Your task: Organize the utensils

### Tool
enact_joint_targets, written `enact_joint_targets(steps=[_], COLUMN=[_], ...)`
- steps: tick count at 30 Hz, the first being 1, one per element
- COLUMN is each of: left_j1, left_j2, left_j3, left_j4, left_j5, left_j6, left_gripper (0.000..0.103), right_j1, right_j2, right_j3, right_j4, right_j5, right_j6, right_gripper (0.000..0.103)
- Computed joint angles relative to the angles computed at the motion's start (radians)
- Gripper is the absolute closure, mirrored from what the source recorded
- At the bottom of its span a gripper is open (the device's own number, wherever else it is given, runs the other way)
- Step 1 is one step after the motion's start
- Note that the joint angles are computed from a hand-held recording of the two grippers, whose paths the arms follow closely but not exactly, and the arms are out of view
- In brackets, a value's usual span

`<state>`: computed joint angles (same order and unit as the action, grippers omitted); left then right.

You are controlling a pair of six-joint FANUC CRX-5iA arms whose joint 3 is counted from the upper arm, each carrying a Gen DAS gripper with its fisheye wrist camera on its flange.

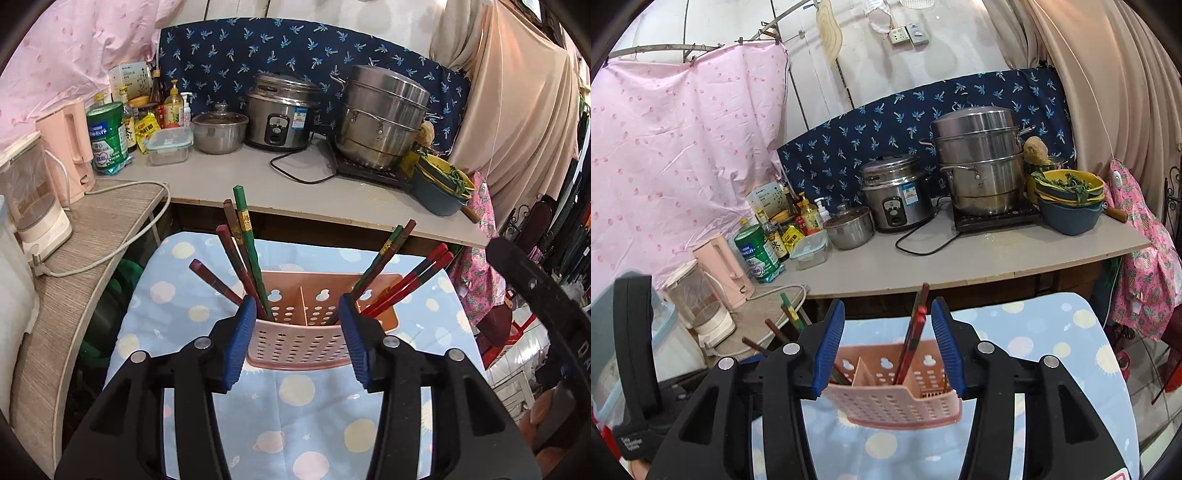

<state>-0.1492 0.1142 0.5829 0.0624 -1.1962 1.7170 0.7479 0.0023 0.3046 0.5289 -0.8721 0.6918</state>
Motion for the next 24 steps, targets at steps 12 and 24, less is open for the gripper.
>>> enact_joint_targets(steps=[12,24], left_j1=[-0.057,-0.104], left_j2=[-0.083,-0.146], left_j3=[-0.060,-0.125], left_j4=[-0.168,-0.285], left_j5=[-0.060,-0.081], left_j6=[0.063,0.104], left_gripper=[0.041,0.017], right_j1=[0.071,0.156], right_j2=[-0.116,-0.146], right_j3=[-0.174,-0.234], right_j4=[0.074,0.132], right_j5=[-0.096,-0.211], right_j6=[-0.102,-0.137], right_gripper=[0.042,0.024])
